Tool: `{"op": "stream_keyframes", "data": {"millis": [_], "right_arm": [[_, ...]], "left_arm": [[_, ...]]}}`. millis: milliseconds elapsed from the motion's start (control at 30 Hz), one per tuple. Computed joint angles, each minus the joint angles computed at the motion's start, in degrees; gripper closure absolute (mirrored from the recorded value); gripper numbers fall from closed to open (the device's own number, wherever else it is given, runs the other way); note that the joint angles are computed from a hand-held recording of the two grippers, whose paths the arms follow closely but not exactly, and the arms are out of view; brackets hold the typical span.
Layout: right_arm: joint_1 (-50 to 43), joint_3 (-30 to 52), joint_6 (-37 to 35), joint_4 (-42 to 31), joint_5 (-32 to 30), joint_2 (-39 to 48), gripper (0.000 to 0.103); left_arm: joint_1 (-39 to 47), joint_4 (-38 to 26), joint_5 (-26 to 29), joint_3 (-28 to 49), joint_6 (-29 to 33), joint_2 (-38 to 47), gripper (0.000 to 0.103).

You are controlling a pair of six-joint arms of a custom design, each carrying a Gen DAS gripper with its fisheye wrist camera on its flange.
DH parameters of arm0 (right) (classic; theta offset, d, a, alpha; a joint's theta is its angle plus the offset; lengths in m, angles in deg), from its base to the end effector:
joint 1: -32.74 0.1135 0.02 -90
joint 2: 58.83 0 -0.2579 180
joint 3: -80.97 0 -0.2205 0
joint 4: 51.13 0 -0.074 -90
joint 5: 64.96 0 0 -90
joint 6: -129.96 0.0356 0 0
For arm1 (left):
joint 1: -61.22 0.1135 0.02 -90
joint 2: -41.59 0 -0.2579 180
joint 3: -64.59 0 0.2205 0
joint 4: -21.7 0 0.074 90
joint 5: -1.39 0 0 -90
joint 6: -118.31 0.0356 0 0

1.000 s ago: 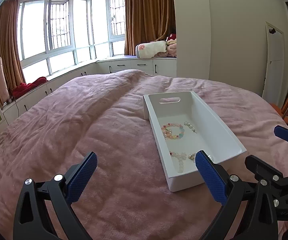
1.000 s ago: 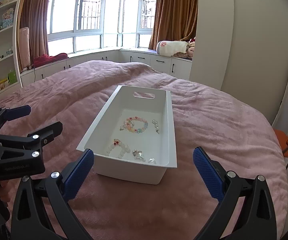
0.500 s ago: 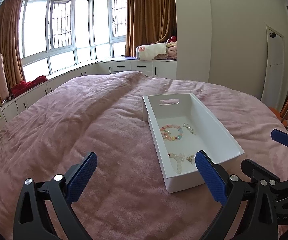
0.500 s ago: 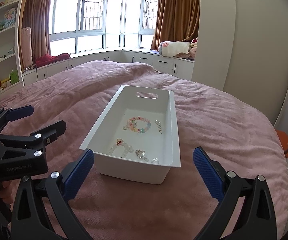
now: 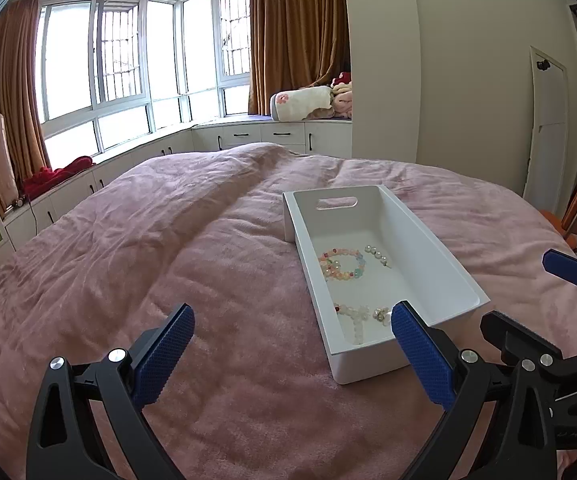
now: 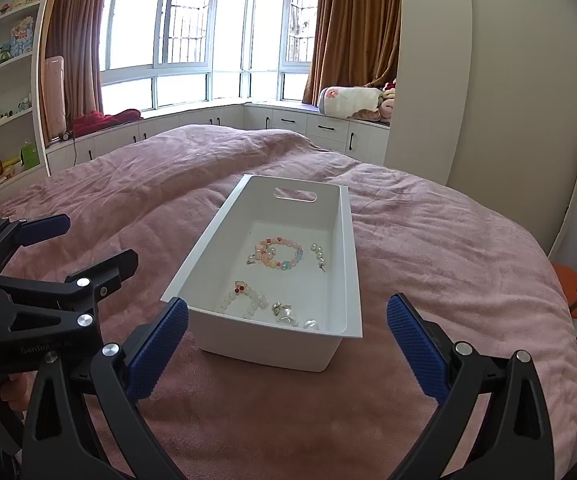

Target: Organize jewelry

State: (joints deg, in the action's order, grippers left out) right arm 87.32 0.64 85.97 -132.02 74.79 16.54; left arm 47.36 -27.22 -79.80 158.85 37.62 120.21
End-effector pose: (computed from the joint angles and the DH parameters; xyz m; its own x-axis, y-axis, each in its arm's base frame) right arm 0.1434 0.1548 0.3728 -0.5396 0.0434 -0.8408 0.1515 0.9874 -0.0463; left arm 0.2635 -0.0706 0.3659 -0.4673 0.2800 -0.8386 0.4425 0.8953 0.0523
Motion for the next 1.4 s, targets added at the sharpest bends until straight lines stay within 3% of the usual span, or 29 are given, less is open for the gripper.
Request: {"op": "stream_keyframes", "data": {"millis": [1400], "right_arm": [[2.5,-1.4,5.1,-1.3,5.8,-1.9,0.005]], "left_arm": [[-0.4,0.8,0.9,-1.2,0.1,-1.3,0.003]]}}
